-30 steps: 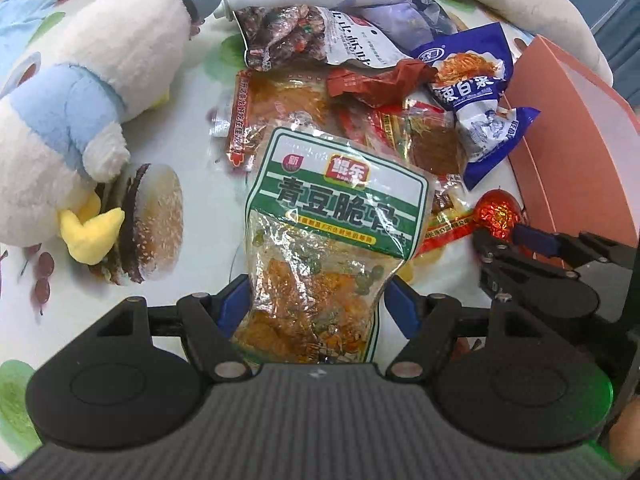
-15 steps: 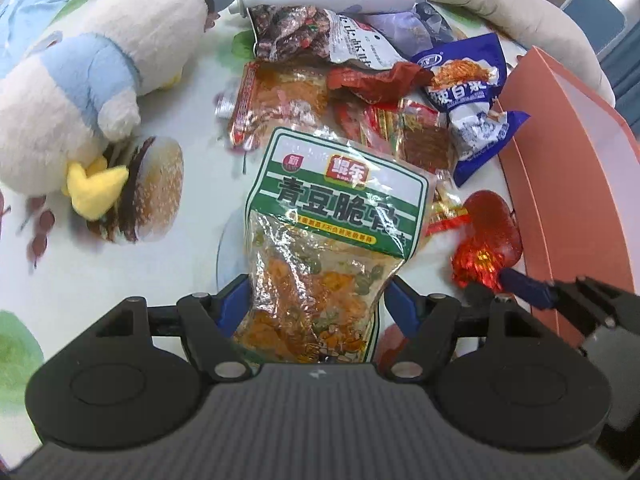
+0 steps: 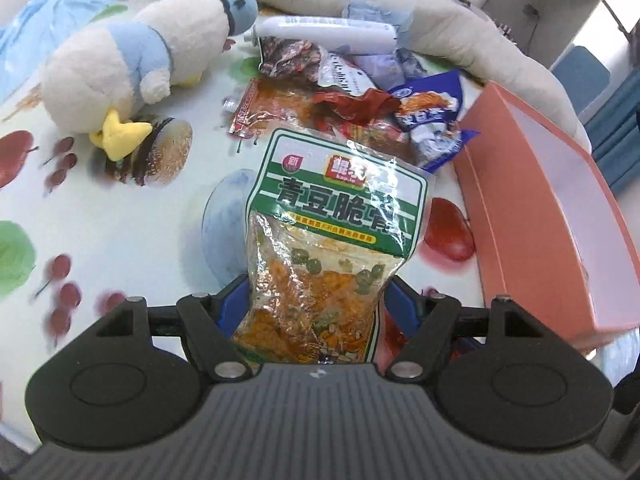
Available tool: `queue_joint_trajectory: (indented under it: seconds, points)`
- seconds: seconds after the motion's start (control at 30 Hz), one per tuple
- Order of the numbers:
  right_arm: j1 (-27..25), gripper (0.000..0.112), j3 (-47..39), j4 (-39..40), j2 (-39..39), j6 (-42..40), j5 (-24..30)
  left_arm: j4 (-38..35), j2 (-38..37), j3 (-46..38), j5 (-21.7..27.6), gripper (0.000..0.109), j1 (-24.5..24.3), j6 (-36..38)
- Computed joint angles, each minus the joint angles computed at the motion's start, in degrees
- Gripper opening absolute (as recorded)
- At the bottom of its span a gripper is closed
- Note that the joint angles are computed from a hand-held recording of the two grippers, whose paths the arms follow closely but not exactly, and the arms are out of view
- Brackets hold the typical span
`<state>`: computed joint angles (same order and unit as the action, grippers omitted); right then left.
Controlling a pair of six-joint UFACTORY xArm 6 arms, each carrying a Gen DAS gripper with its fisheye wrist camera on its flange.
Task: Organize snacks
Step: 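Grasp and lift the red foil packet with the right tool while the left tool lifts the green bag, then carry the green bag with the left tool while the right tool carries the red packet to the pink box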
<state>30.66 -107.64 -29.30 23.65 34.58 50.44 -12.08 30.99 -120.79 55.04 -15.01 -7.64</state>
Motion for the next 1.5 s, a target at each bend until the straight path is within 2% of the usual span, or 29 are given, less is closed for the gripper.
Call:
queue_joint_trajectory:
  seconds: [0.07,0.2,0.3,0.47,0.6,0.63,0.67,0.77,0.8,0.9,1.07,1.17,1.27,1.33,1.4,1.43,1.5]
  points:
    - [0.5,0.030,2.4,0.3,-2.1,1.1,-0.7,0.8,-3.7,5.1,-0.9,0.076,-0.3,-0.6]
    - [1.6,0.029,6.0,-2.1,-5.0,1.1,-2.5,1.9,-10.8,16.3,-5.8,0.076,-0.7,-1.2]
    - [2.0,0.029,7.8,-1.4,-6.3,0.7,-2.4,1.7,-13.4,20.9,-7.6,0.076,-0.8,-1.8]
    - [2.2,0.028,10.7,2.1,-8.4,-0.9,-3.7,2.8,-14.8,24.5,-9.5,0.079,-0.9,-4.8]
    - [2.2,0.029,13.1,4.0,-10.3,-1.8,-5.2,-1.3,-15.2,25.9,-10.6,0.086,-0.2,-3.4]
    - [2.0,0.031,13.8,5.4,-10.8,-2.5,-5.8,-1.5,-15.1,25.6,-10.3,0.090,-0.2,-2.8]
    - [1.7,0.040,14.7,6.6,-11.4,-3.0,-6.9,-0.9,-15.0,25.4,-10.1,0.095,-0.2,-2.2]
    - [0.7,0.074,18.7,8.5,-13.6,-3.0,-11.6,-1.5,-15.8,26.8,-11.1,0.100,-0.1,1.8]
    - [0.4,0.082,20.1,9.3,-14.3,-3.6,-13.4,-3.3,-15.9,26.9,-10.4,0.100,0.3,3.0]
    - [-0.6,0.082,21.3,14.0,-14.6,-7.8,-15.4,-7.8,-16.9,28.6,-10.0,0.100,1.4,5.3]
    - [-2.1,0.082,24.1,17.8,-15.4,-13.3,-22.1,-8.9,-19.0,30.1,-10.4,0.100,1.7,9.6]
    - [-2.5,0.082,23.4,21.6,-14.5,-20.4,-23.3,-9.4,-19.5,30.1,-10.4,0.100,1.6,11.2]
    - [-2.9,0.082,21.7,31.7,-13.3,-32.0,-21.9,-9.1,-19.6,30.4,-11.5,0.100,1.3,11.0]
    - [-2.9,0.082,22.5,30.7,-13.3,-32.6,-24.0,-9.2,-19.0,30.0,-11.4,0.100,1.1,12.4]
    - [-2.9,0.082,22.8,23.4,-13.1,-27.9,-25.5,-8.6,-18.6,30.2,-11.9,0.100,1.0,13.4]
    - [-2.8,0.082,22.8,22.6,-12.9,-27.7,-25.5,-8.6,-18.3,30.3,-12.0,0.100,1.0,14.0]
    - [-2.7,0.082,23.4,26.0,-12.8,-31.3,-26.0,-10.4,-17.5,30.3,-11.6,0.100,1.4,16.0]
